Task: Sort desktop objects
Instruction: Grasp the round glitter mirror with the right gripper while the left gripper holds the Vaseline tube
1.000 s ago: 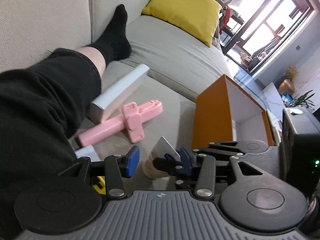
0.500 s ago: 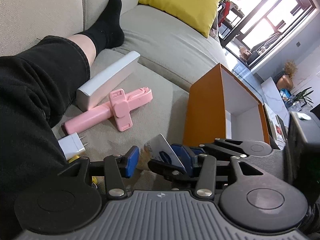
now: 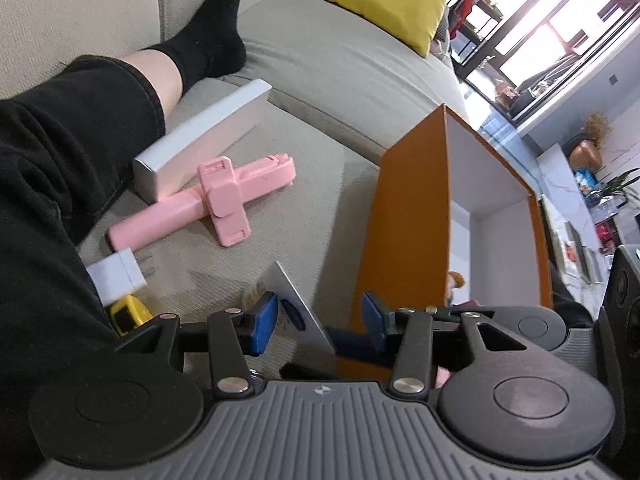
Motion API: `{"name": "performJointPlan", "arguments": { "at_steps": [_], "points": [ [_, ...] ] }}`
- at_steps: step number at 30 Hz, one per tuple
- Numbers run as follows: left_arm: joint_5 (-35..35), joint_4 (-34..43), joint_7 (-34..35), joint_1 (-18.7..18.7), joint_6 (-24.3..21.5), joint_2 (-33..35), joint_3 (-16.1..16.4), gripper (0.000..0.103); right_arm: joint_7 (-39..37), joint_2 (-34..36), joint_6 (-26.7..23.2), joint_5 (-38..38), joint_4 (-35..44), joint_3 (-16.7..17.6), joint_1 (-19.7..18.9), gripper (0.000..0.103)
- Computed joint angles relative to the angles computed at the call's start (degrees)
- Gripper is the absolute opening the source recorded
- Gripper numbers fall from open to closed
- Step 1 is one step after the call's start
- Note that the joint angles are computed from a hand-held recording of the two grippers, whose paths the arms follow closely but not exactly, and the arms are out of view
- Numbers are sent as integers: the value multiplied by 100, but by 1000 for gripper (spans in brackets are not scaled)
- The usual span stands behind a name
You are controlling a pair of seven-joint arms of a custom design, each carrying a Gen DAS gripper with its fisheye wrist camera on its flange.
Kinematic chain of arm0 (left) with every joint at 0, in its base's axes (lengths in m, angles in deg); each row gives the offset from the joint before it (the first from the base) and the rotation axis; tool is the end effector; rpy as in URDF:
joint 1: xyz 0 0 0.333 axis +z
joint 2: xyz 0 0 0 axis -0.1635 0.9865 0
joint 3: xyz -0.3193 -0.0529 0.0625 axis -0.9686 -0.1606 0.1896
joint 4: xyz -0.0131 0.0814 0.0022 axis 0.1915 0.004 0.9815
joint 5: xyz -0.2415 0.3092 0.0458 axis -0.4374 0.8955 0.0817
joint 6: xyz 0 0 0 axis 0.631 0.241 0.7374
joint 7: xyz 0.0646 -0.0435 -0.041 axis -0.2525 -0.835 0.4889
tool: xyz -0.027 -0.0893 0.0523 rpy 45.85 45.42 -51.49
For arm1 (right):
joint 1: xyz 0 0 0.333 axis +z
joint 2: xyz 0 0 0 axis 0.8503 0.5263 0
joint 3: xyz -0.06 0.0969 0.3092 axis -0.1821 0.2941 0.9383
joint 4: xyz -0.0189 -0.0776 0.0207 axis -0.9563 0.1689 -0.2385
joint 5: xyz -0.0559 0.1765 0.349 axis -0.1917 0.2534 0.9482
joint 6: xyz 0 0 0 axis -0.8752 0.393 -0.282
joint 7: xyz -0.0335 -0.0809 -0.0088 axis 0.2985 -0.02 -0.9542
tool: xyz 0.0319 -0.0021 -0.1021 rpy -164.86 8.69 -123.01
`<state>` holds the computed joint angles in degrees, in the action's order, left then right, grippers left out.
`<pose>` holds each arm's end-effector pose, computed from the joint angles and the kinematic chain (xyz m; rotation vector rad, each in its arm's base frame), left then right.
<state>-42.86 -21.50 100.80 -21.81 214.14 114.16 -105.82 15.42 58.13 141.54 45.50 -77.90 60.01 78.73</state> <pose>0.6638 -0.3230 0.3423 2.0514 -2.1692 0.9540 0.6194 0.4261 0.3614 -2.4952 0.2398 0.2572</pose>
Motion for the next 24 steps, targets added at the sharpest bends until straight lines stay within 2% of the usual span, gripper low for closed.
{"name": "performJointPlan", "arguments": {
  "at_steps": [3,7,9,11,12,16,18,22,24],
  "points": [
    [310,64,-195,-233,-142,-9,298,36,-11,-1,-4,12,-26,11,1,28],
    [476,-2,-152,-220,-97,-32,312,19,-24,-64,178,-7,-126,-2,13,26],
    [773,-41,-266,-407,-14,-67,554,9,-57,-93,282,-27,-176,-2,23,27],
    [1109,-102,-376,-570,84,-110,769,8,-63,-107,350,-46,-204,-2,28,27],
    [1200,-138,-364,-563,120,-125,779,8,-56,-104,355,-47,-201,2,24,27],
    [1201,-163,-106,-330,163,-85,543,8,16,-86,411,-80,-185,-4,43,28],
    [1194,-217,-83,-318,291,-94,528,8,35,-97,464,-109,-206,-6,55,28],
    [1278,-590,-101,-334,886,-284,624,7,15,-113,485,-75,-219,28,2,28],
    [1326,-781,-147,-326,1063,-466,721,7,159,-42,335,-55,-77,19,-7,28]
  ]
}}
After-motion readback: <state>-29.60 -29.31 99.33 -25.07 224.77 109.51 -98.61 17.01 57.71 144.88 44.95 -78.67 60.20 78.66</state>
